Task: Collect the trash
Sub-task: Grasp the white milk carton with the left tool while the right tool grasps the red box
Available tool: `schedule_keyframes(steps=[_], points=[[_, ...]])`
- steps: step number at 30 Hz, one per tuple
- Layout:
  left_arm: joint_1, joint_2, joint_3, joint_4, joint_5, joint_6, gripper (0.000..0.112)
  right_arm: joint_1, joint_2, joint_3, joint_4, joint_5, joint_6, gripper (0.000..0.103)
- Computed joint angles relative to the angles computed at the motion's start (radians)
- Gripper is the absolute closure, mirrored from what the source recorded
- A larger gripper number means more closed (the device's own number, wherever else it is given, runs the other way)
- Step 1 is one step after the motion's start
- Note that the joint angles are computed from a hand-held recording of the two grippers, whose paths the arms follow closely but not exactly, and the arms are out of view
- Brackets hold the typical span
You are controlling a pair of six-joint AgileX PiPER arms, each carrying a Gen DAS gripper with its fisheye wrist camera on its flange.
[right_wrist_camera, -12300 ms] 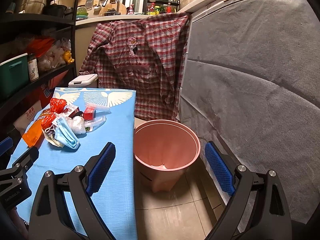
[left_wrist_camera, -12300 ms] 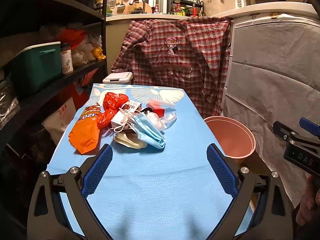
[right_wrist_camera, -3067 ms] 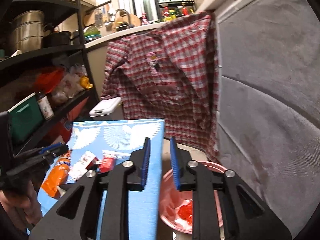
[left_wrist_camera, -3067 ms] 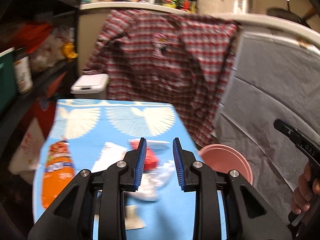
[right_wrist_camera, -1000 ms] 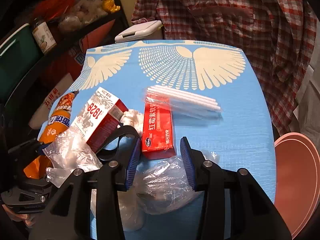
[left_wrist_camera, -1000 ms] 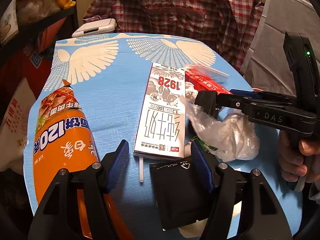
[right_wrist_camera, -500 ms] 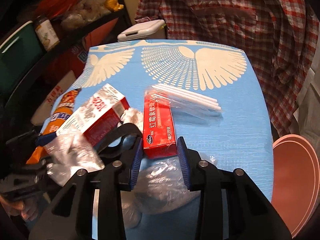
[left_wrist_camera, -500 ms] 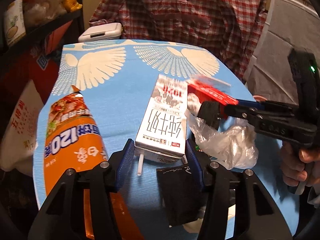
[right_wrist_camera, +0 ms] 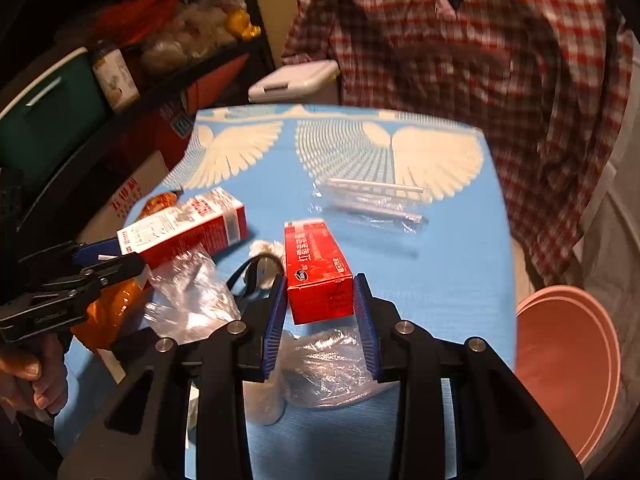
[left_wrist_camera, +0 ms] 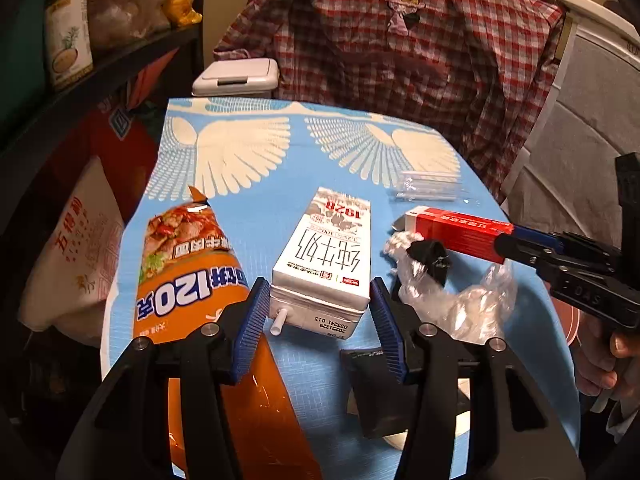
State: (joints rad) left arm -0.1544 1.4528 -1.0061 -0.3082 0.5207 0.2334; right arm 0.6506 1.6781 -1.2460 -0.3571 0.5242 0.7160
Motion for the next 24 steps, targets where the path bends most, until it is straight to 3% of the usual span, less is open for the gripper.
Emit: schedule_keyframes(steps=[14,16,17,21,24], points=[[-0.033,-0.138,0.011,0.078,0.027,-0.100,0.063,0.061,-0.224,0.102,-0.208,0.064,0.196,0.069],[-0.035,-0.157,0.006,0.082,0.054,-0.108,0.099,0.076,-0.263,0.125,-0.232,0.078,0.226,0.069],[-0.032,-0.165,0.008,0.076,0.065,-0.108,0.101,0.085,-0.288,0.138,-0.248,0.090,0.244,0.069],[-0.051,-0.185,0.033,0.146,0.068,-0.135,0.099,0.118,-0.359,0.174,-0.269,0.133,0.274,0.069],[0.009,-0.211,0.047,0.078,0.076,-0.100,0.078,0.145,-0.403,0.201,-0.284,0.159,0.299,0.069]])
